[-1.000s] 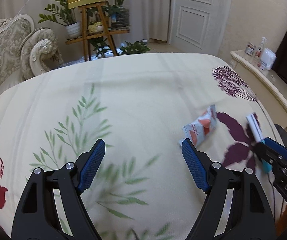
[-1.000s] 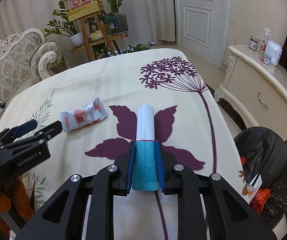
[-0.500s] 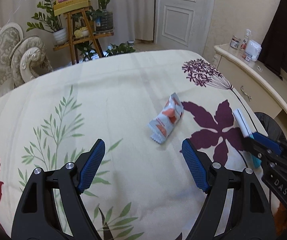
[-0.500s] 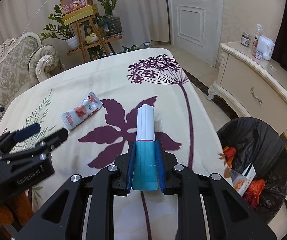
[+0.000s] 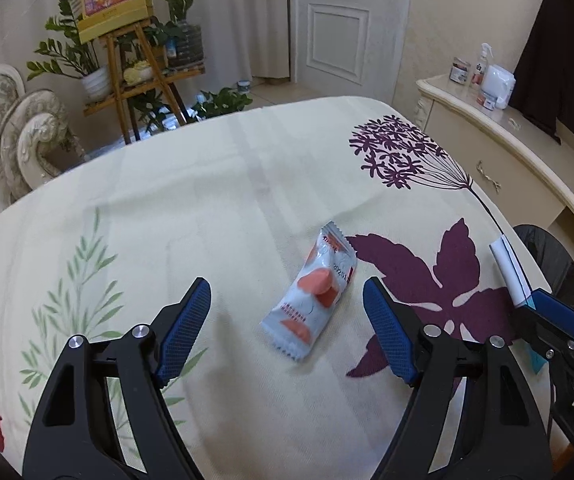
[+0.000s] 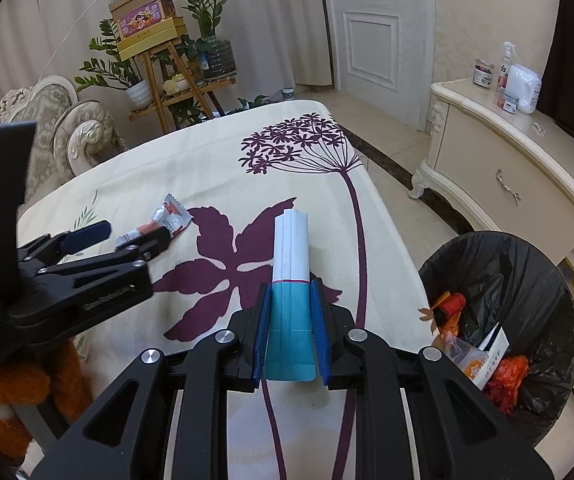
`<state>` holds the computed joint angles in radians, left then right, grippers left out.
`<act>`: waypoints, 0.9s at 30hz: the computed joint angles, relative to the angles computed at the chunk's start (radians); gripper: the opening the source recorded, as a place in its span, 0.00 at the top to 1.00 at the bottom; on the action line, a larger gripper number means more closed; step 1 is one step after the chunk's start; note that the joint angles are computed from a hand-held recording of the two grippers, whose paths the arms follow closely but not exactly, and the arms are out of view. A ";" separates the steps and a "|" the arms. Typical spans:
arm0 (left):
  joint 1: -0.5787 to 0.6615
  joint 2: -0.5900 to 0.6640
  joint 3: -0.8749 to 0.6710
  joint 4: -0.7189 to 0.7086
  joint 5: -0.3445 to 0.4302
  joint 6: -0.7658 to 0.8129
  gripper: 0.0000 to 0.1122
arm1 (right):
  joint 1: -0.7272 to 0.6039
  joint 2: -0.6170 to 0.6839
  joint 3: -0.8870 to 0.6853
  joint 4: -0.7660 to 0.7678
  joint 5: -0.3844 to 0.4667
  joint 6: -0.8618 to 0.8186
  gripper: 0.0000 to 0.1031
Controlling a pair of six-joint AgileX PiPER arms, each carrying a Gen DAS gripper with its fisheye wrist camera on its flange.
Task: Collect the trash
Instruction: 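Grasp the white-red wrapper with the left tool while the right tool holds the tube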
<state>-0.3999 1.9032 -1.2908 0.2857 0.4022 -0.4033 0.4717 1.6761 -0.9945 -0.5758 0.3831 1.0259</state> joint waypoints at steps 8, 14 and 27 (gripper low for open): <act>0.011 0.005 0.003 -0.110 -0.005 0.129 0.67 | 0.002 0.024 -0.019 0.025 -0.005 -0.021 0.80; 0.008 -0.018 0.042 -0.132 -0.028 0.146 0.86 | 0.014 0.030 -0.020 0.020 0.001 -0.009 0.80; -0.044 -0.218 0.275 0.188 -0.092 -0.267 0.87 | 0.065 -0.044 0.048 -0.101 0.024 0.136 0.80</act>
